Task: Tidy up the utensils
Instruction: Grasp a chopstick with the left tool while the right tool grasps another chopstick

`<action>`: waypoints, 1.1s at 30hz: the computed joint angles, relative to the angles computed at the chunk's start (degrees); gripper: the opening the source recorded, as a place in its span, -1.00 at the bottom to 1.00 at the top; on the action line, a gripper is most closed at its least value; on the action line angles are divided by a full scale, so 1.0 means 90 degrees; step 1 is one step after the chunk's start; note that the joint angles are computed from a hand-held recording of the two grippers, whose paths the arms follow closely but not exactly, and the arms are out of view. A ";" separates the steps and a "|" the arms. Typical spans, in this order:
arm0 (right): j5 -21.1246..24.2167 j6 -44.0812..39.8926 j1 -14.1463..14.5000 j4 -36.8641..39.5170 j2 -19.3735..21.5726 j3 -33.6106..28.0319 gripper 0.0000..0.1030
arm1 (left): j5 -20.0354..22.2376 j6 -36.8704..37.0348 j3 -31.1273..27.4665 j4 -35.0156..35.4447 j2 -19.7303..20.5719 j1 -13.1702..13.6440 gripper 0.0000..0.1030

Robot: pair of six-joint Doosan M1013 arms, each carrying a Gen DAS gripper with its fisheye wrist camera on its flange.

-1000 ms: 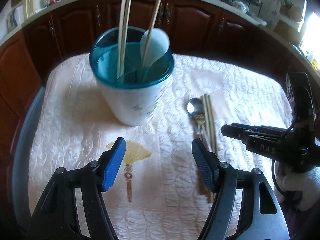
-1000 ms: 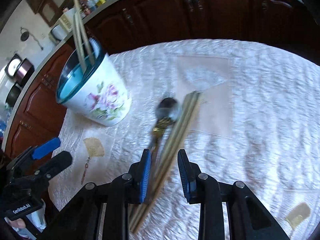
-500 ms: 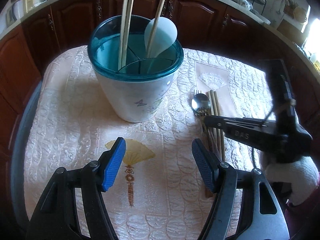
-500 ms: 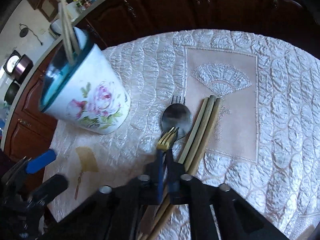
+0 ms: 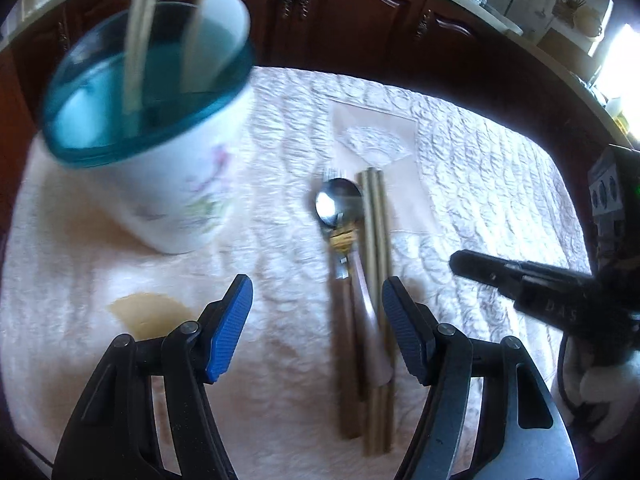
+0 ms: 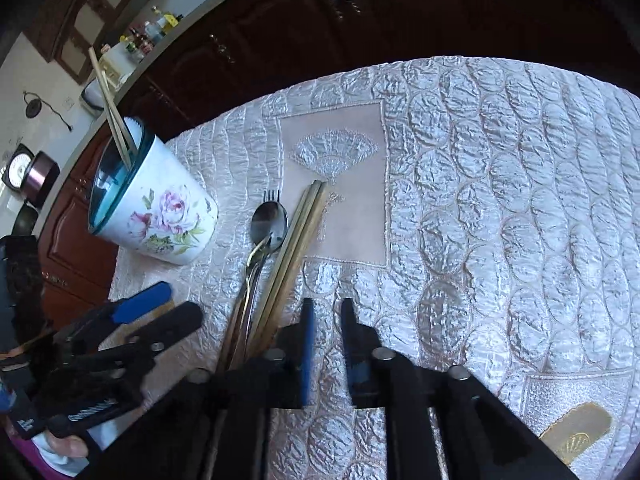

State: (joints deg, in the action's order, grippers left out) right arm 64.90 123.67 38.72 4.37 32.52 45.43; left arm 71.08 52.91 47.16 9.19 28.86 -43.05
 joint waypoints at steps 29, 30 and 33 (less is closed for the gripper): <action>0.0481 -0.0268 0.0037 0.0109 0.0537 -0.0709 -0.85 | -0.0475 0.0028 0.0625 -0.1028 -0.0367 0.0447 -0.93; 0.0404 -0.0236 0.0031 0.0087 0.0423 -0.0494 -0.85 | -0.0540 0.0041 0.0621 -0.1066 -0.0366 0.0439 -0.91; 0.0352 -0.0022 0.0011 -0.0028 0.0183 -0.0068 -0.85 | -0.0593 0.0064 0.0498 -0.1134 -0.0271 0.0403 -0.52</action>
State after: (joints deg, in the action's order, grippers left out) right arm 68.06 123.47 38.82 4.12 34.17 44.81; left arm 65.74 53.49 51.64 -1.02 26.42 -39.42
